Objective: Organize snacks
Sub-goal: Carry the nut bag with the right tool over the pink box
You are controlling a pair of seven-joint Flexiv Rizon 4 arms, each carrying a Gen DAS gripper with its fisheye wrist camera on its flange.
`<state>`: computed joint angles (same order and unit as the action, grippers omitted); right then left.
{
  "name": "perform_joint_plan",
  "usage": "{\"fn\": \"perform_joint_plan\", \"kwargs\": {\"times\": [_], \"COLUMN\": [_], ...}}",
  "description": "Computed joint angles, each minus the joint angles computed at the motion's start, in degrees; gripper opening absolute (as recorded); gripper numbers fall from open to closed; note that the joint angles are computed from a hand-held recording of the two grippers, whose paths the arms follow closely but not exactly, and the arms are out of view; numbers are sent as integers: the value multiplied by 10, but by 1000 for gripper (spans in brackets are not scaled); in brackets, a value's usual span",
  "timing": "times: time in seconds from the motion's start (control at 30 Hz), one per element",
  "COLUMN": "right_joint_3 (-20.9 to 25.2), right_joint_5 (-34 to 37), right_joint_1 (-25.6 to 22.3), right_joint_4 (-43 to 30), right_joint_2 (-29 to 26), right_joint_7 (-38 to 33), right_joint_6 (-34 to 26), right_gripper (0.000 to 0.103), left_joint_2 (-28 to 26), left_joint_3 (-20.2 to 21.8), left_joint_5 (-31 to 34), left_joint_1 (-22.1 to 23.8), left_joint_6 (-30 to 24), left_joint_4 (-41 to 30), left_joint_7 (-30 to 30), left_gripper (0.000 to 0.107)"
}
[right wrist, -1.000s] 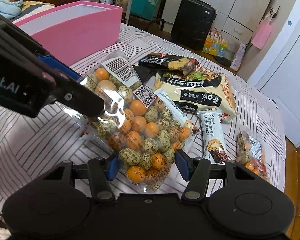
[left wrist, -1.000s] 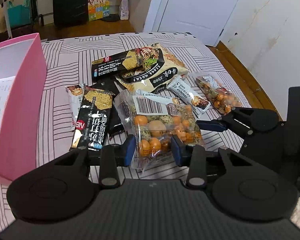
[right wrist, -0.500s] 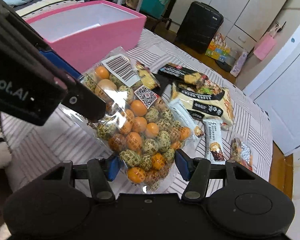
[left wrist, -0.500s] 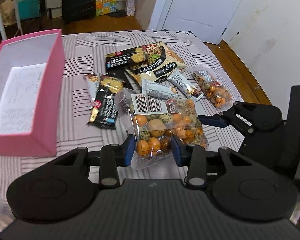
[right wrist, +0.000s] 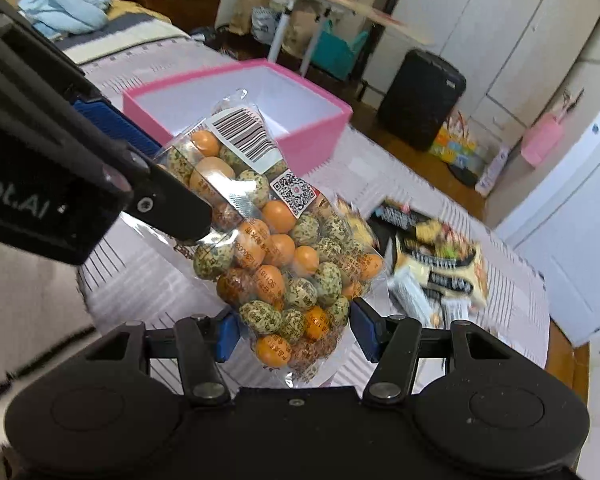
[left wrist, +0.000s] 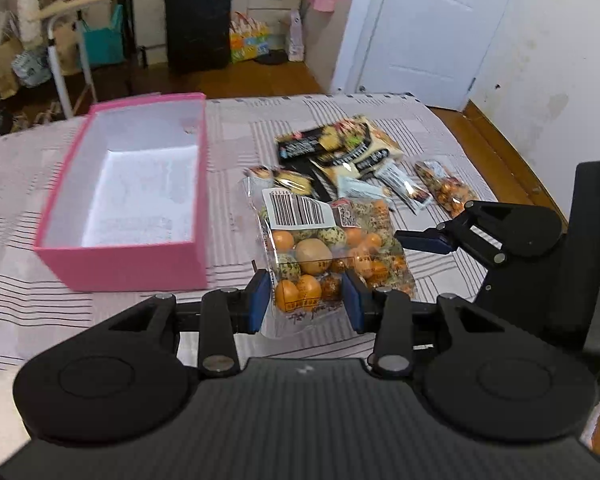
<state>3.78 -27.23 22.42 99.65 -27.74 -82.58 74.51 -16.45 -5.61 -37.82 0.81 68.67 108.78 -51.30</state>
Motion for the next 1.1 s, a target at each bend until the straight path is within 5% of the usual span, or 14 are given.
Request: {"fn": "perform_joint_plan", "kwargs": {"times": [0.4, 0.67, 0.93, 1.1], "right_joint_3": [-57, -16, -34, 0], "right_joint_5": [-59, -33, -31, 15], "right_joint_1": [55, 50, 70, 66], "right_joint_4": [-70, -171, -336, -527], "right_joint_2": [-50, -111, -224, -336], "right_joint_7": [50, 5, -42, -115], "right_joint_6": [58, 22, -25, -115], "right_gripper": [62, 62, 62, 62], "left_joint_2": [-4, -31, -114, -194], "left_joint_3": [7, 22, -46, -27], "left_joint_5": [-15, -3, -77, -31], "left_joint_1": [34, 63, 112, 111], "left_joint_6": [14, -15, 77, 57], "left_joint_4": [-35, -82, -126, -222], "left_joint_7": [11, 1, 77, 10], "left_gripper": [38, 38, 38, 39]}}
